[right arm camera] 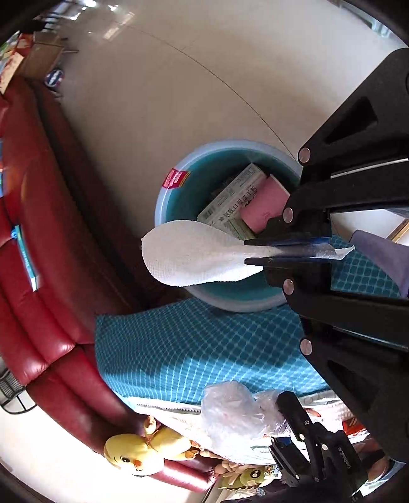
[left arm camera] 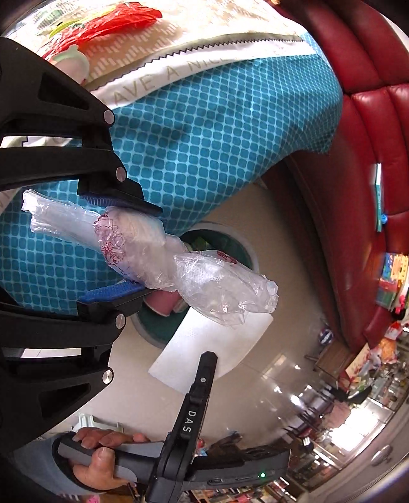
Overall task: Collect trash
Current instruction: 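Carry the towel and bag over the bin and open both grippers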
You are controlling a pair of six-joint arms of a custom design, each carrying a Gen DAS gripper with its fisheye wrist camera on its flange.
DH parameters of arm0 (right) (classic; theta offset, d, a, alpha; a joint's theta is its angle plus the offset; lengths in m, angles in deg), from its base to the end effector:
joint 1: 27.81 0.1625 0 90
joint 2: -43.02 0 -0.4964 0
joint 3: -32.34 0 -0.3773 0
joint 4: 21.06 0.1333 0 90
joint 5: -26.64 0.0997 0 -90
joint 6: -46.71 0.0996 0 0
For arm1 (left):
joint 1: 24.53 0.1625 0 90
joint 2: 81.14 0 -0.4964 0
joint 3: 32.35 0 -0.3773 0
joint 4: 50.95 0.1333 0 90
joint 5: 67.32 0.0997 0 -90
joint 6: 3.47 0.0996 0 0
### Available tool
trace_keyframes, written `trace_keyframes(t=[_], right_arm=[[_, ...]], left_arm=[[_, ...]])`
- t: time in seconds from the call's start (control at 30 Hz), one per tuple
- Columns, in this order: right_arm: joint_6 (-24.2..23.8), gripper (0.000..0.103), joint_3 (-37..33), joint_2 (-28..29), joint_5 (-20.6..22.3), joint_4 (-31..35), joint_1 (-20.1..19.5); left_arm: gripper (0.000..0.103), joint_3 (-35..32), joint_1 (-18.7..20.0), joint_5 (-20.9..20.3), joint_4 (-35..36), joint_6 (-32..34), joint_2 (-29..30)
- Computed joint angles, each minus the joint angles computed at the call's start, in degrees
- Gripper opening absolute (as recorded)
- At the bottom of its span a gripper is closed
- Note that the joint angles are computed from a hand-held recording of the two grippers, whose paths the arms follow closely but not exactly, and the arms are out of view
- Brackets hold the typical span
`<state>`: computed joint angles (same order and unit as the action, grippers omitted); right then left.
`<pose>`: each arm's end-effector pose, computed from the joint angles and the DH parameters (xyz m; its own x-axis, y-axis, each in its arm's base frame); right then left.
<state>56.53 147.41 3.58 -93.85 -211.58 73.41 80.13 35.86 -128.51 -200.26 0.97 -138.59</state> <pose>0.1986 -0.5759 0.0765 -0.9039 0.1929 0.3817 -0.0227 0.8696 -0.4932 -0.1335 -0.6019 0.1922 -0.7391 0.4676 -0.4849 0.5516 0.8333 -0.0372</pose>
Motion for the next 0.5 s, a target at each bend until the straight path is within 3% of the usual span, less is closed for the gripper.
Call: trace_keyframes(t=[0.07, 0.13, 0.17, 0.33, 0.4, 0.5], right_arm=[[0.1, 0.011, -0.4, 0.2, 0.2, 0.8, -0.5], [0.2, 0.034, -0.9, 0.3, 0.8, 1.7, -1.5], [0.1, 0.052, -1.1, 0.5, 0.9, 2.0, -1.9], [0.8, 0.059, -1.8, 1.0, 2.7, 4.1, -4.1], [0.9, 0.069, -1.4, 0.9, 2.9, 3.7, -4.5], [0.6, 0.072, -0.8, 0.5, 2.4, 3.3, -4.6]], left_arm=[[0.041, -0.9, 0.2, -0.1, 0.7, -0.2, 0.9], [0.041, -1.8, 0.5, -0.2, 1.1, -0.1, 1.7], [0.041, -2.1, 0.6, -0.1, 1.2, -0.1, 2.0], [0.041, -3.7, 1.3, -0.1, 2.3, -0.9, 3.7], [0.041, -4.2, 1.5, 0.1, 2.6, -1.0, 4.3], [0.041, -4.9, 1.4, 0.1, 3.0, -1.2, 5.2]])
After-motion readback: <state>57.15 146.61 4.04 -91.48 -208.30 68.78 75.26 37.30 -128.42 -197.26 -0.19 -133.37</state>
